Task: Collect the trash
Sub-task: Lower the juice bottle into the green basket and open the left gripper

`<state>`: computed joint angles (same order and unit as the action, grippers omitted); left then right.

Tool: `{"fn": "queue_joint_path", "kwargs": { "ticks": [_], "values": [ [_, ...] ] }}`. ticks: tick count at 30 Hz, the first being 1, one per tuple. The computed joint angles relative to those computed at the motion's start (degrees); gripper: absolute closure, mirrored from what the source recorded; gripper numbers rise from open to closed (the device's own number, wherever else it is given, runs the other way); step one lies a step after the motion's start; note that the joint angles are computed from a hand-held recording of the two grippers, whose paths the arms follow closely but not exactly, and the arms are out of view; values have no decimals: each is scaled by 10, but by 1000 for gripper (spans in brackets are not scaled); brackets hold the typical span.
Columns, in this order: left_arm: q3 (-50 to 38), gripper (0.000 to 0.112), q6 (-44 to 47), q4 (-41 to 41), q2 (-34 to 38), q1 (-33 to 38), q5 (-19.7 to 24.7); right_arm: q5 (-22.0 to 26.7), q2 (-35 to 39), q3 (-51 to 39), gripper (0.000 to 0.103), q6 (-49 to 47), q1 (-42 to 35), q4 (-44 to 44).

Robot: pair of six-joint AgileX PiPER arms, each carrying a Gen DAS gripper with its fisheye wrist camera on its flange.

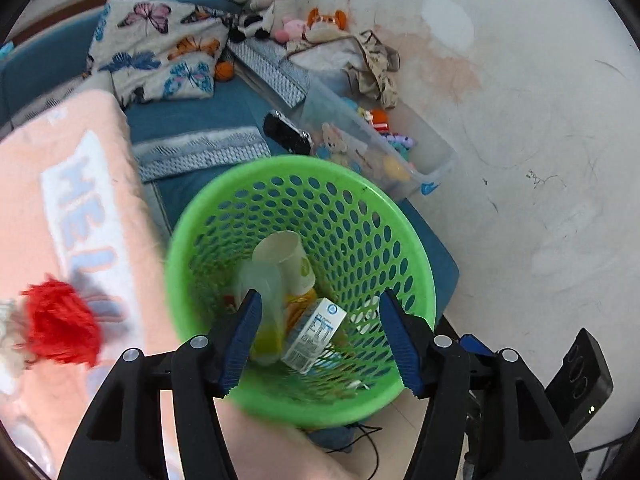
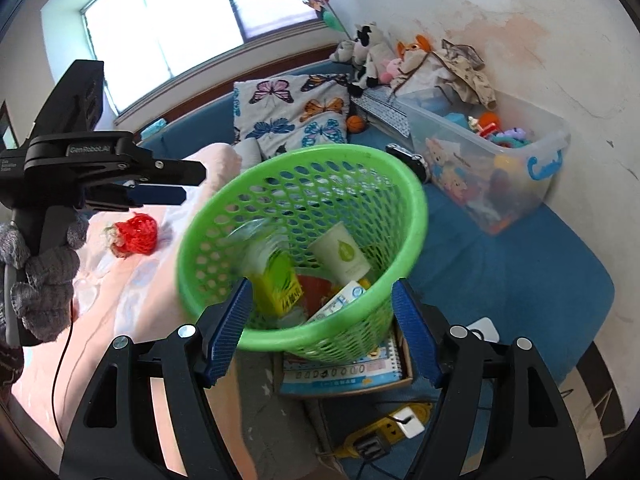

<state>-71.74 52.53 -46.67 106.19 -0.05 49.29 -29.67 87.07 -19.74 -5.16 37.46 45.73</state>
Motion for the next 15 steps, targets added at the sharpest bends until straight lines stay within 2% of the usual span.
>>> {"fn": "queue_joint_path", "kwargs": {
  "ticks": [8, 15],
  "values": [
    [84, 49, 104, -49, -96, 127, 36, 4, -4, -39, 30, -63, 71, 68],
    [137, 44, 179, -54, -138, 249, 32, 32, 35, -122, 29, -163, 122, 136]
  ]
}}
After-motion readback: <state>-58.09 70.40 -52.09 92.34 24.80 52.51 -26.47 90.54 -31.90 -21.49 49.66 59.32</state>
